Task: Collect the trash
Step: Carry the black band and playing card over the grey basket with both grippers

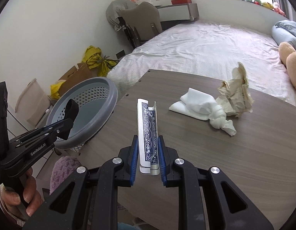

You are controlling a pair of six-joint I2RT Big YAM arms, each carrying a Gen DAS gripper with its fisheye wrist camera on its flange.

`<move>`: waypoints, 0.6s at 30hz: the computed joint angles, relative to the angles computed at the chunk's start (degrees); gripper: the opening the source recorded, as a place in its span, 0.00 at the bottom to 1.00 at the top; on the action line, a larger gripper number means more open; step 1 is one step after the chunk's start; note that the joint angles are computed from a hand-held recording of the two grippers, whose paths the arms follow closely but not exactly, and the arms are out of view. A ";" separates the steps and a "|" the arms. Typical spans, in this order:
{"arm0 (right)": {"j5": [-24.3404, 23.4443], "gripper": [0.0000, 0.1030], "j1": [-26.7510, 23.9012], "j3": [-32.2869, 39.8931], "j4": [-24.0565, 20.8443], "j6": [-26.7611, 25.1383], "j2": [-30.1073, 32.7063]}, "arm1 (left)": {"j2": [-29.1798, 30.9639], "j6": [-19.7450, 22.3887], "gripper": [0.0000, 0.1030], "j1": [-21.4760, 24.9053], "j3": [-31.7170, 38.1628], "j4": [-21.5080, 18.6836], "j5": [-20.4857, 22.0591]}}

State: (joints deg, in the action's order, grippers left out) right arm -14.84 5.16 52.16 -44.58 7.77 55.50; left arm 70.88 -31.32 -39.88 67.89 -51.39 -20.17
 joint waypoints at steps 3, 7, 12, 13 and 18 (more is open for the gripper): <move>1.32 0.19 2.93 1.15 0.11 0.71 1.20 | -1.86 -0.15 0.06 1.64 -1.73 0.30 0.51; 2.85 0.19 6.38 2.94 0.20 1.17 3.08 | -4.17 -0.29 0.06 4.60 -3.69 0.73 1.82; 4.53 0.19 10.30 5.10 0.75 1.94 5.64 | -6.64 0.03 0.06 8.12 -5.67 1.18 2.65; 4.75 0.19 11.02 5.53 0.92 2.16 6.23 | -7.05 0.14 0.06 8.85 -6.06 1.28 2.95; 5.71 0.19 14.21 7.68 1.44 2.64 8.82 | -8.56 0.61 0.06 11.78 -7.58 1.54 4.07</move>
